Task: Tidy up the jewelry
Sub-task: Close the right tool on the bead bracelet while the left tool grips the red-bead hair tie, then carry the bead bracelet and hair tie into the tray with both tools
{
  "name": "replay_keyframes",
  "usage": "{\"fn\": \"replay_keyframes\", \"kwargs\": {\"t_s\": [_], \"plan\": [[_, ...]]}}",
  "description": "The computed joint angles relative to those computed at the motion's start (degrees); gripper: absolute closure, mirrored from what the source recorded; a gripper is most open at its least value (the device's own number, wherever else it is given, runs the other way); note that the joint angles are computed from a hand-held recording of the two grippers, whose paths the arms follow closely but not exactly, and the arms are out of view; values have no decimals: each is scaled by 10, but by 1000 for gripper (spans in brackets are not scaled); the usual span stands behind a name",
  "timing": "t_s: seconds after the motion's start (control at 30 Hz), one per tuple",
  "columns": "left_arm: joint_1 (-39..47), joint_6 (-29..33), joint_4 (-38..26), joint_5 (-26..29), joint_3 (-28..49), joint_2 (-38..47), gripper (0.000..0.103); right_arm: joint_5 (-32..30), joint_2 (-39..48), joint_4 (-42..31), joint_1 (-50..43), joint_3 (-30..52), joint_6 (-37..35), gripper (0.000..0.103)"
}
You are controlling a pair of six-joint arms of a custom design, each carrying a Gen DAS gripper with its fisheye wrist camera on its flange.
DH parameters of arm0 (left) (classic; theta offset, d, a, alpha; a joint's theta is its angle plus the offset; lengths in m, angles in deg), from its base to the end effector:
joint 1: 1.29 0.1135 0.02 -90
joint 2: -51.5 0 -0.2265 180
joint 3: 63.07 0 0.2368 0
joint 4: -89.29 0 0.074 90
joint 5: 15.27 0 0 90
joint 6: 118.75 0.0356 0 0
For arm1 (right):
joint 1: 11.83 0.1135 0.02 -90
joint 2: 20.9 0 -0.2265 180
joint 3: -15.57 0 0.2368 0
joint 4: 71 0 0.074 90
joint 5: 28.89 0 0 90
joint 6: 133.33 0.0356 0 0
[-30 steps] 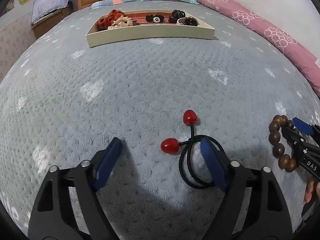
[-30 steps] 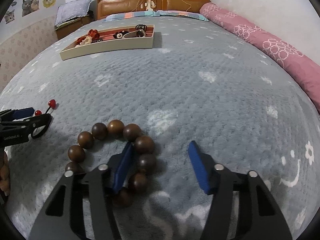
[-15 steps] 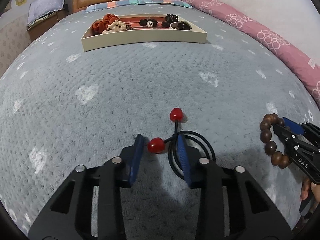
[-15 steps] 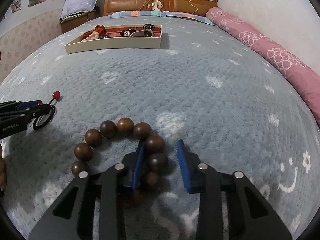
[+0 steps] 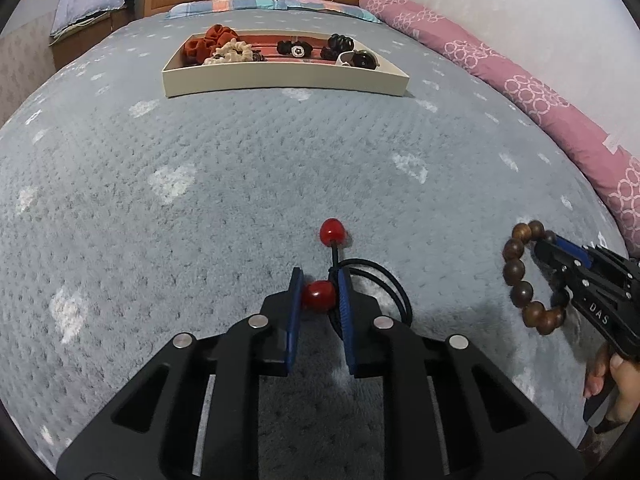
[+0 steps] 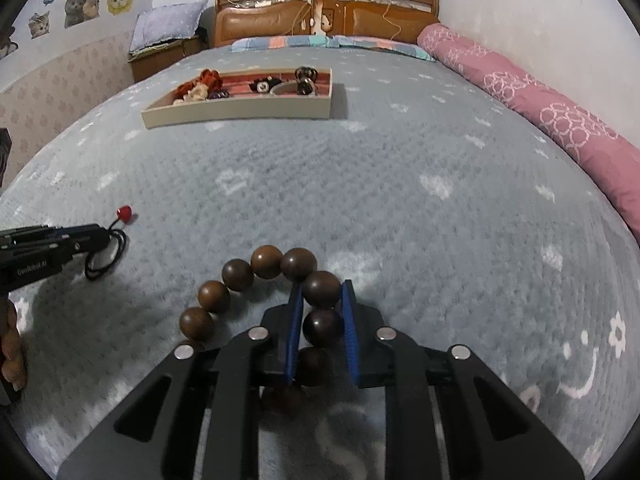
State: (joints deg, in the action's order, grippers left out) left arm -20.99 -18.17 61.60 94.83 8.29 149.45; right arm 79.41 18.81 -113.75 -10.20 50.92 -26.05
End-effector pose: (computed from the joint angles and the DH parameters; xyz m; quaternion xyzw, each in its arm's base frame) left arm 0.3026 -0.1213 0.1446 0.2964 0.8907 -0.1896 0.2878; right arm 0.1555 -0.0068 0.1612 0.1827 0.9025 -0.0867 0.3804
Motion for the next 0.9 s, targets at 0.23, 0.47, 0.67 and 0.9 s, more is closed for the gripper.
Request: {"fn": "replay_keyframes", "kwargs": {"t_s": [0.23,0.47,0.67,0.9], "plan": [[21,-3,-2,8,25,5,87,-15,93,82,-5,41,-22,83],[43,-7,-17,12,113,49,87,-28,198,159,-16,106,-48,83],[43,-8,-37,5,225,99,87,-52,309,214,-35,202,-78,83],[28,-16,-82,-17,415,205,87,-84,445,229,-66,356,-102,83]]}}
